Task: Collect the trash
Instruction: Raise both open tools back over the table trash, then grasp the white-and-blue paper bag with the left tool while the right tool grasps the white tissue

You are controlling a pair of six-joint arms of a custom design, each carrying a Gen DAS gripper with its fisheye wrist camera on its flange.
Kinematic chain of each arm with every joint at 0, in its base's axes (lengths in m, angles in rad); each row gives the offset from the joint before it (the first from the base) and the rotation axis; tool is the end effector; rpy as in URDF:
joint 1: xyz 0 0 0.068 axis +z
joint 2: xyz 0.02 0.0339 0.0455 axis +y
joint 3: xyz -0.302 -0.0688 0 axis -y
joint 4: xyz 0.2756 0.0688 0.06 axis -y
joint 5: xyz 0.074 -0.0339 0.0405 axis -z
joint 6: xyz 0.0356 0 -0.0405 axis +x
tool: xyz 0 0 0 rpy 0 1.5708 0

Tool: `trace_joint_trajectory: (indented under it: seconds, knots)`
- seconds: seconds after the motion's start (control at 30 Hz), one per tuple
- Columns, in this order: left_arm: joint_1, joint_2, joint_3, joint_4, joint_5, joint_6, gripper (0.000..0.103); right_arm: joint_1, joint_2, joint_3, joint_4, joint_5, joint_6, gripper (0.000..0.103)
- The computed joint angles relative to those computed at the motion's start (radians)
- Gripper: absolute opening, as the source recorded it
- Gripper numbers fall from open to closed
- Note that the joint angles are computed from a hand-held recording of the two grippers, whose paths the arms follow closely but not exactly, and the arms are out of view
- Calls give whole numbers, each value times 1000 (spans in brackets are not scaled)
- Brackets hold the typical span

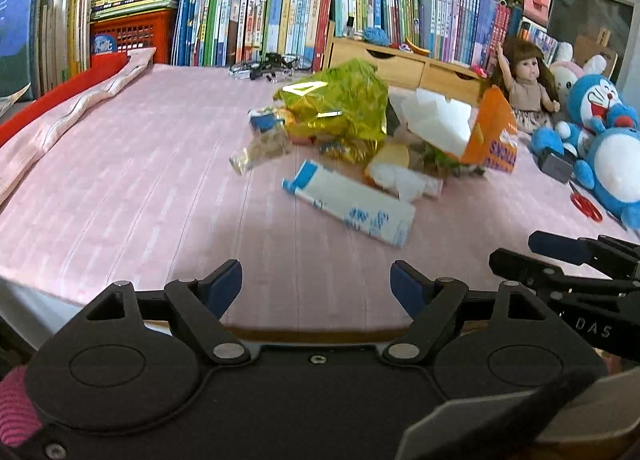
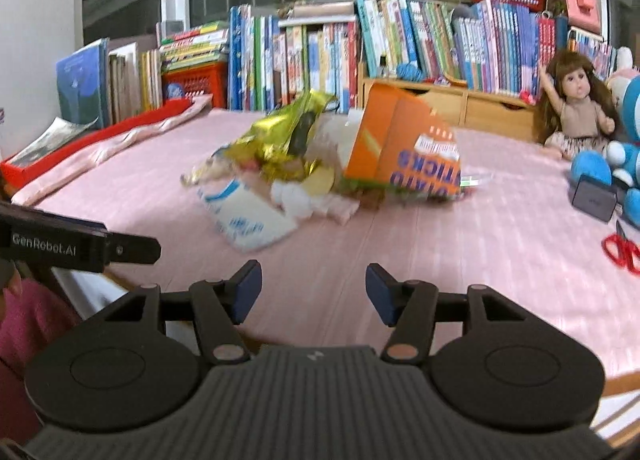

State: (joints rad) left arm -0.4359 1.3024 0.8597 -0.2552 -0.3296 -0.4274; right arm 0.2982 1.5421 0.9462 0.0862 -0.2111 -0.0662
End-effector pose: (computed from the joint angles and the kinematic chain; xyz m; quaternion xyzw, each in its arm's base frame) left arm 0.2742 -0.1150 0.2716 -0.0655 0.8943 -0.0394 0.4409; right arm 0.3497 0.1153 0.2573 -0.2078 0.8339 0.1485 0.4893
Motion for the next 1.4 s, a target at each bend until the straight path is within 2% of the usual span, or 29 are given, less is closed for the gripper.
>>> trace_joint_trajectory:
  seconds: [0.43,0.9,1.0,1.07,1.13,1.23,1.4]
  knots:
    - [65,201,103,120,25,74,82,-26,180,179,18,-9,62,72]
    - [95,313,151,186,94,41,81,6,314,308,-16,-11,72,72]
    - [113,327,159,211,118,-7,68,16,359,354,-19,6,77,72]
    - [125,334,165,221,129,-43,50,18,377,372,-19,7,83,72]
    - [138,343,170,232,154,-73,39,17,386,383,-23,-7,89,72]
    - [146,358,182,229,169,-103,16,18,384,383,-40,-47,75,67]
    - [141,345,163,253,156,-124,10,33,352,329,-13,-22,30,65]
